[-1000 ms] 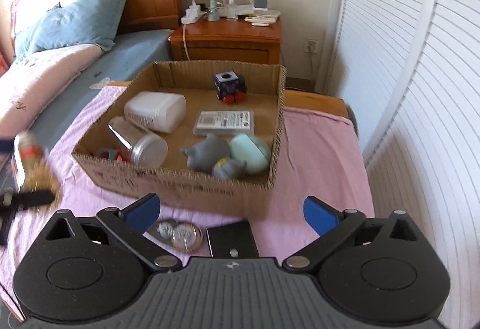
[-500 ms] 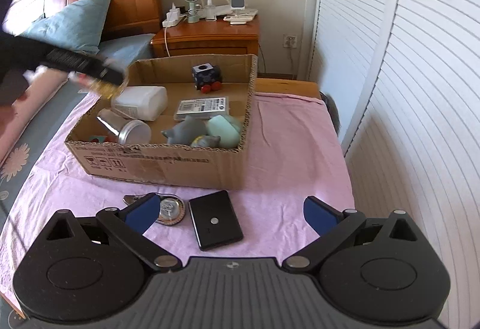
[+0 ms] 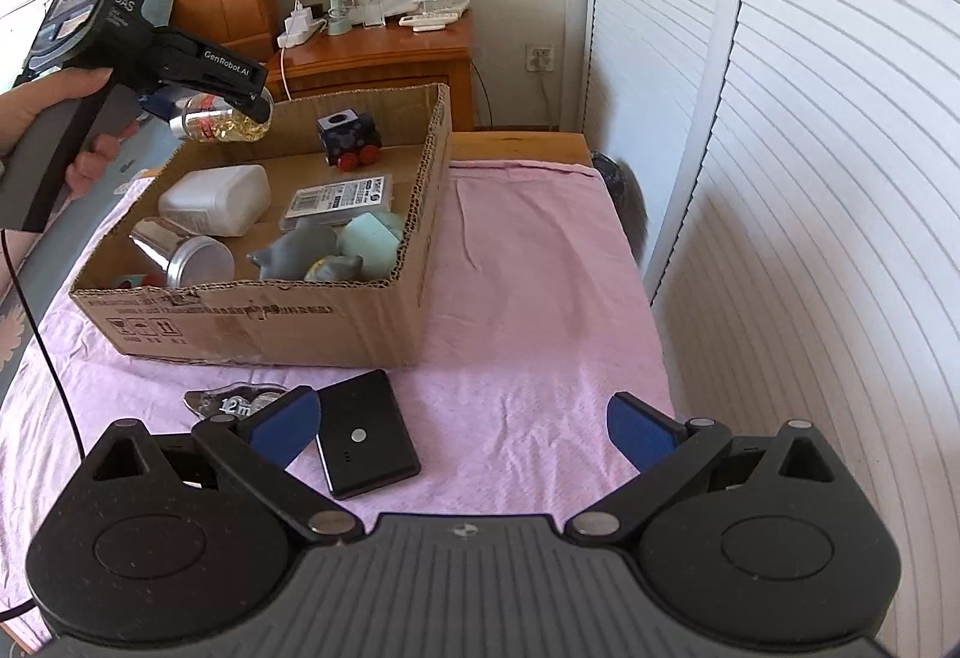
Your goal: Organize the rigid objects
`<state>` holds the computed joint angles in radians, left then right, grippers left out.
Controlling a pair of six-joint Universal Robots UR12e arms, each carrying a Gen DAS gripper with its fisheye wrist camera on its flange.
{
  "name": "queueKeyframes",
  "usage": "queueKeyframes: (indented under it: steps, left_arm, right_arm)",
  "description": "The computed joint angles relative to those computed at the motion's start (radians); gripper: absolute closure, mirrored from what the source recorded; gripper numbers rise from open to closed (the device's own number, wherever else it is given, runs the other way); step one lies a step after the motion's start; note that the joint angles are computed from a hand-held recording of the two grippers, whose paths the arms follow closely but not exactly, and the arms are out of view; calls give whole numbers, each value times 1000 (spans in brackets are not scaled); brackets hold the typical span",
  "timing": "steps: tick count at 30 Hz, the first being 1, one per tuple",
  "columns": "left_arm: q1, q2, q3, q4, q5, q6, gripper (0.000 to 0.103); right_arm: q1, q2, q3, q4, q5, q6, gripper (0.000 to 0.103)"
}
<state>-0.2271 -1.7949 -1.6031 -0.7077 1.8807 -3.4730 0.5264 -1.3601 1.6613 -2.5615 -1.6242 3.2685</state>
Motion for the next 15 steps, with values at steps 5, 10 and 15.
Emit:
queueKeyframes:
  steps: [5,10,15]
  left_arm:
    - [3,17,-24,27,-14,-5,9]
    - [-3,45,-39,10,-5,3,8]
    - [-23,90,-66,2,7,9,8]
  right_arm:
    - [1,4,-4,9,2,-5,0]
    - [7,-4,0,-3,5,-18,0]
    - [13,-21,15,-24,4,-22,0]
